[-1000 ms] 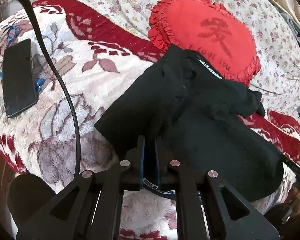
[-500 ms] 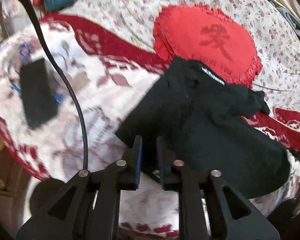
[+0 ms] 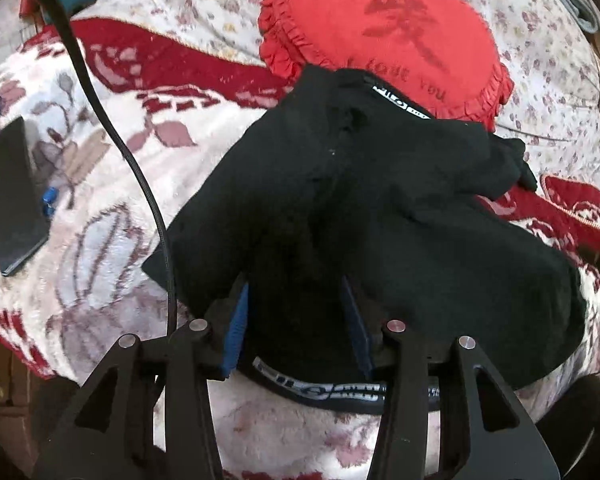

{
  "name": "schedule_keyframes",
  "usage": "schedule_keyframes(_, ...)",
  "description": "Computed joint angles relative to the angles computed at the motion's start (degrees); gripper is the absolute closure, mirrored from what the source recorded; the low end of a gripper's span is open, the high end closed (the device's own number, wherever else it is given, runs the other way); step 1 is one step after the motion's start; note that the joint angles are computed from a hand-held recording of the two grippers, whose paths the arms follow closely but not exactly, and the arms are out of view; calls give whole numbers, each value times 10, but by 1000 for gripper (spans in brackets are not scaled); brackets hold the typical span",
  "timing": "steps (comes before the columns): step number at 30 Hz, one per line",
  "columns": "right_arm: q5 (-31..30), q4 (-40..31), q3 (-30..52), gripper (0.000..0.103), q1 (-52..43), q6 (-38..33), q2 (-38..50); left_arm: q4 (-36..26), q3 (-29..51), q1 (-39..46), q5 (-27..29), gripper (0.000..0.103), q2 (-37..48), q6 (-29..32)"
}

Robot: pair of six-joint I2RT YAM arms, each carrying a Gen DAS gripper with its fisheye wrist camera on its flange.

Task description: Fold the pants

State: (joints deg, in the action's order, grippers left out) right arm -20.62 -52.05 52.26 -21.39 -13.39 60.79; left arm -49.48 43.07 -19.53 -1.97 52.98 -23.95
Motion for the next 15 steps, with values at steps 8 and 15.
schedule_keyframes(8, 31, 148, 224, 50, 320, 59, 297, 13, 33, 55, 39, 57, 11, 29)
schedule_keyframes(15, 61, 61, 427, 51, 358, 31, 554, 35, 39, 99, 68, 57, 49, 69)
